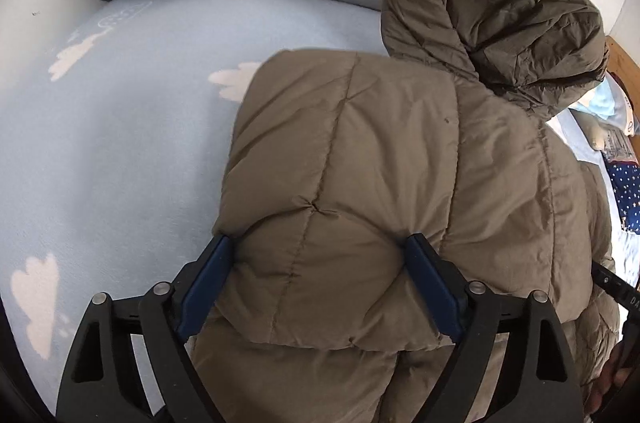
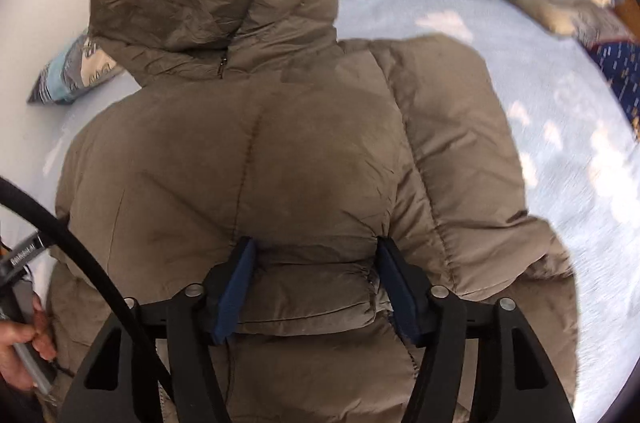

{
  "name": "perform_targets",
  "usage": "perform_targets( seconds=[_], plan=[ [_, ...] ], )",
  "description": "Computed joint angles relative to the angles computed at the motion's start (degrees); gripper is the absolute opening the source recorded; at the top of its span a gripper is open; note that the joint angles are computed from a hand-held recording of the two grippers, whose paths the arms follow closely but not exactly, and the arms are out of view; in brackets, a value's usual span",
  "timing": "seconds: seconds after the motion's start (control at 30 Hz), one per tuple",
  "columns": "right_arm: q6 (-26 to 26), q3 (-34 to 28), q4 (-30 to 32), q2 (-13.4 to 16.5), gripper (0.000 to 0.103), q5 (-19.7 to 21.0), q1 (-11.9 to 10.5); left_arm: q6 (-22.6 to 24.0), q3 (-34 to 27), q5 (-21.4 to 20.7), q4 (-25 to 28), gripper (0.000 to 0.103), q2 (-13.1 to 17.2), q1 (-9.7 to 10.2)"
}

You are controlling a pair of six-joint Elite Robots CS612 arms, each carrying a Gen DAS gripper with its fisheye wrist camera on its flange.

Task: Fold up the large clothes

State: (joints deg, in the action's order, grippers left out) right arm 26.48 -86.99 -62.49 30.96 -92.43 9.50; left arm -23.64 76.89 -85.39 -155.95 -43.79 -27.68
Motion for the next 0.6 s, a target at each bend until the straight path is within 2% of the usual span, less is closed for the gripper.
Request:
perform_targets(
  seconds=[0.1, 0.2, 0.27, 0.33, 0.43, 0.5, 0.6],
  plan=[
    [1.63, -0.99, 0.33, 0.05, 0.066, 2.47, -0.80, -1.18, 1.06, -0.64, -1.95, 0.085, -1.34, 0.05],
    [2.09, -2.02, -0.14, -0.77, 0.066, 1.62, -0.56, 1.15, 3.30, 1.95, -7.86, 0.085, -3.42, -0.93],
    [0.17, -2.41, -1.90, -1.39, 0.066, -1.81, 0.42, 4.07, 4.39, 3.19, -11.20, 0.085, -4.43, -1.83],
    [-2.29, -2.73, -4.21, -1.68, 0.066, -4.49, 1.42, 6.08, 4.65, 1.92, -12.41, 0.085, -4.67, -2.38],
    [-4.09, -2.97, -7.07, -1.30, 0.066, -0.38, 1.66, 8.54, 4.45, 1.30, -11.46, 0.085, -4.24, -3.15],
    [-5.19, -2.16, -7.07, -1.35, 0.064, 1.58, 1.84, 9.93, 3.82, 1.55, -8.53, 0.085, -3.53, -3.58],
    [-5.94, -0.49, -5.64, -1.42, 0.061, 2.36, 2.21, 10.01, 3.06, 1.31, -5.10, 0.085, -2.67, -3.76]
  ],
)
